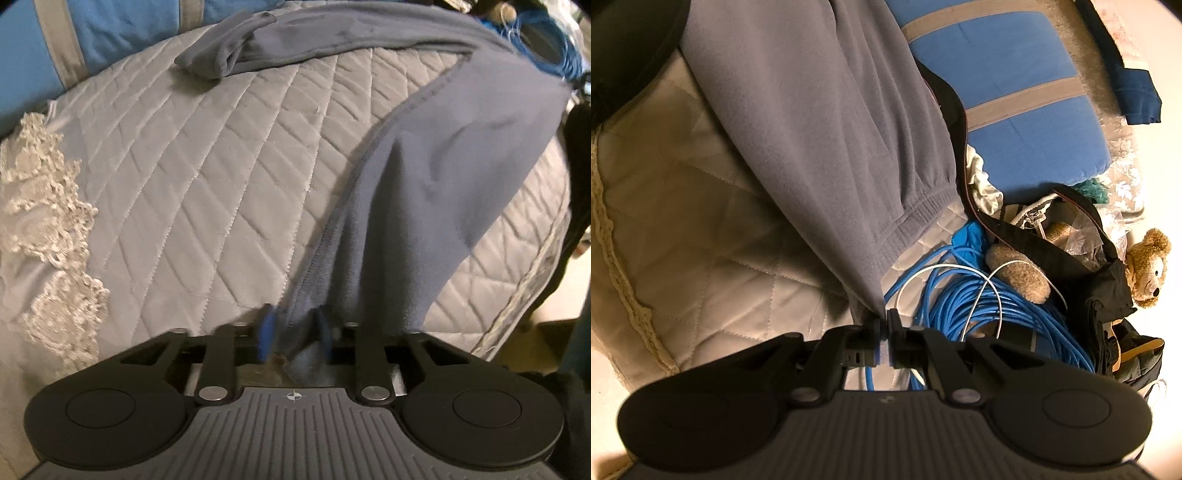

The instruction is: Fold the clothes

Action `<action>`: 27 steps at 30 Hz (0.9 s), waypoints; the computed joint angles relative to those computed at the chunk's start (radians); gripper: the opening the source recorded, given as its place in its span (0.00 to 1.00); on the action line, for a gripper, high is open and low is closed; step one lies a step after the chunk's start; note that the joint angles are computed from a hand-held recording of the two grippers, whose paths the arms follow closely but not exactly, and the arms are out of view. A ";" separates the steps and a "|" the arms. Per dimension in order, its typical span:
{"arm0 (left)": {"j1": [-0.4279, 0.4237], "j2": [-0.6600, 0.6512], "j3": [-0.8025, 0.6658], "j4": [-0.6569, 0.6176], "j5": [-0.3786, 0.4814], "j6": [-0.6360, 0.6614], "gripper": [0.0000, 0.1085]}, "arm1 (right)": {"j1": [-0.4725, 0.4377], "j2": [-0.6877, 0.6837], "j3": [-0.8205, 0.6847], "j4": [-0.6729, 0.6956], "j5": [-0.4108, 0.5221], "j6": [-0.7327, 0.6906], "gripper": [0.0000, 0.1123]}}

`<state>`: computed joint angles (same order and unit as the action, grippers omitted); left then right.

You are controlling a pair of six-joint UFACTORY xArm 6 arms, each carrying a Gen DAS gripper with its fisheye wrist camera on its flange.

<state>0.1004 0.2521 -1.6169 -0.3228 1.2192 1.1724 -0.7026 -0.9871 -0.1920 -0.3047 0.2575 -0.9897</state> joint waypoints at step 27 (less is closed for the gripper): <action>-0.135 -0.062 0.178 0.421 -0.561 0.132 0.08 | -0.004 -0.065 0.047 0.094 0.020 -0.132 0.02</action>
<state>-0.0348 0.1899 -1.4390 0.0982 0.6580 1.3049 -0.7070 -1.0521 -0.1453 -0.2105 0.2770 -1.1219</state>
